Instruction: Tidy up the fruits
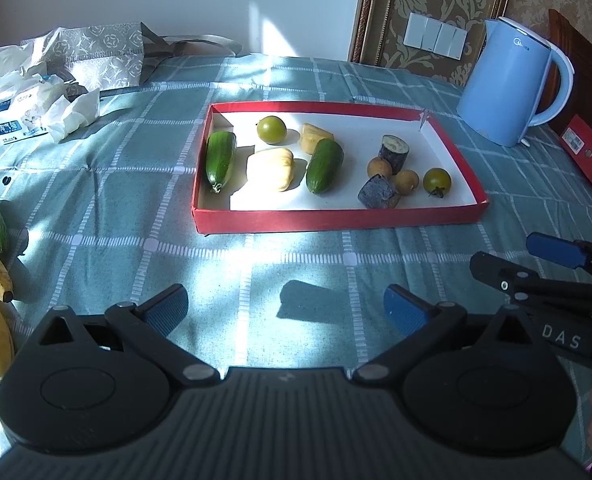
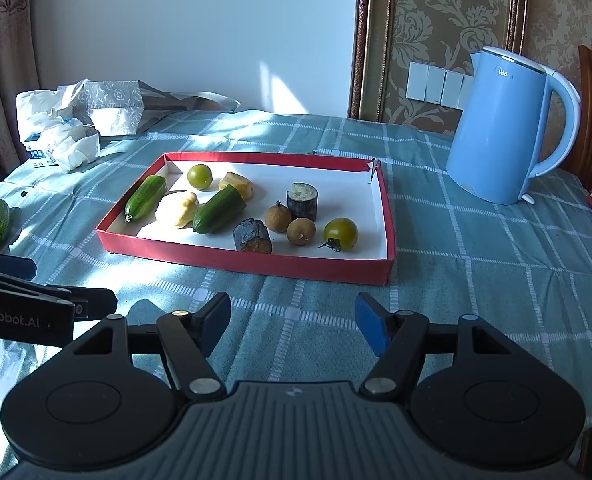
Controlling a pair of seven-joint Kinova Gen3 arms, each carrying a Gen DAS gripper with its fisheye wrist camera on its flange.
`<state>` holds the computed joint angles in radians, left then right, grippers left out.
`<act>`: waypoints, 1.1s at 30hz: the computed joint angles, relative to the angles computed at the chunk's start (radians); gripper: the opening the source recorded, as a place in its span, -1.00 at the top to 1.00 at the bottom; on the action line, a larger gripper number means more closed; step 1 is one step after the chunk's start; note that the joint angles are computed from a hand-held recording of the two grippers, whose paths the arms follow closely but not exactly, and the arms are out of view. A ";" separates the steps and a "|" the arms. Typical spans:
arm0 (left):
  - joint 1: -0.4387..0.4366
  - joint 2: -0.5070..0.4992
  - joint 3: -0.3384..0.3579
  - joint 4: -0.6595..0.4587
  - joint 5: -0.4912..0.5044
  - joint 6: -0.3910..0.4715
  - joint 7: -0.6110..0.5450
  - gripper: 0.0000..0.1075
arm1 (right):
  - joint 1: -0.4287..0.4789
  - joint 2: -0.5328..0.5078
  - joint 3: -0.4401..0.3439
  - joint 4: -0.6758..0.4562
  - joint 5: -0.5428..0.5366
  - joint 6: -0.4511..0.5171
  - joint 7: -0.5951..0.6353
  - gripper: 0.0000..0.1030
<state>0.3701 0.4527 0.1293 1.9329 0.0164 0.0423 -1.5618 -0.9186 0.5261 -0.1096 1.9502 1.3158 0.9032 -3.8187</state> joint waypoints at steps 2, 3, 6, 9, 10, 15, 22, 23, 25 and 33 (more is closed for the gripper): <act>0.005 0.000 -0.006 -0.002 0.000 0.003 0.003 -0.92 | 0.000 0.000 0.000 0.000 0.001 0.000 0.000 -0.32; 0.014 0.000 -0.016 -0.004 0.001 0.007 0.006 -0.92 | 0.000 0.000 0.000 0.001 0.002 0.000 -0.001 -0.32; 0.020 0.000 -0.024 -0.004 -0.002 0.005 0.008 -0.92 | -0.001 0.001 0.000 0.000 0.001 0.002 -0.001 -0.32; 0.029 -0.001 -0.034 -0.003 -0.004 0.003 0.012 -0.92 | 0.000 0.001 -0.001 -0.001 0.000 0.002 0.001 -0.32; 0.027 0.000 -0.032 -0.004 -0.004 0.004 0.013 -0.92 | 0.000 0.001 -0.001 0.000 0.000 0.002 -0.001 -0.32; 0.026 0.000 -0.032 -0.003 -0.006 0.005 0.015 -0.92 | 0.000 0.003 0.000 0.000 0.002 0.002 -0.001 -0.32; 0.021 -0.002 -0.026 0.001 -0.008 0.000 0.015 -0.92 | -0.001 0.003 -0.001 0.000 0.000 0.003 0.001 -0.32; 0.022 -0.003 -0.028 0.000 -0.008 0.003 0.015 -0.92 | 0.000 0.003 -0.002 0.000 -0.001 0.000 0.002 -0.32; 0.024 -0.003 -0.029 0.000 -0.008 0.004 0.016 -0.92 | -0.001 0.004 -0.001 -0.002 -0.004 0.001 0.005 -0.32; 0.026 -0.004 -0.032 0.000 -0.009 0.003 0.016 -0.92 | -0.004 0.006 0.001 -0.002 -0.003 0.002 0.001 -0.32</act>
